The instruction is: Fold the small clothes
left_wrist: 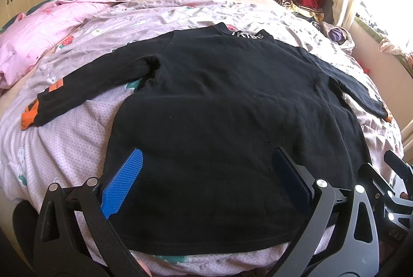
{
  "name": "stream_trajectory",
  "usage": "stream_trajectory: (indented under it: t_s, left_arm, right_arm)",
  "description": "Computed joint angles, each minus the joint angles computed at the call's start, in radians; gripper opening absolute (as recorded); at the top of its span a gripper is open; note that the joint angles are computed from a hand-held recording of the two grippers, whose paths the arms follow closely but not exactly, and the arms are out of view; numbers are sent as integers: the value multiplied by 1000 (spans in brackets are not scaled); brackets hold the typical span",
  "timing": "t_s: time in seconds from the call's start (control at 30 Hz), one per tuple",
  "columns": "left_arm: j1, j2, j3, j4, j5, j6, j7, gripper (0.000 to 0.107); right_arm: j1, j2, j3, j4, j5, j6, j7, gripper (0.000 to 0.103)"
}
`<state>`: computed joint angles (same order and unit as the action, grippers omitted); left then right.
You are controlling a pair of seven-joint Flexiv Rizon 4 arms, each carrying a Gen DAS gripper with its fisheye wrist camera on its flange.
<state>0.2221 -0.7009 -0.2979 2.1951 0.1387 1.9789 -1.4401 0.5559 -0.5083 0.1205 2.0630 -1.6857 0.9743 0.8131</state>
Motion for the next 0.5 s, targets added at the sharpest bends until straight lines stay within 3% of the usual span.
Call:
stream_trajectory:
  t_s: [0.5]
  left_arm:
    - [0,0,0,0,1,0,-1,94]
  right_arm:
    - [1,-2,0,-2,3,0,-2,99]
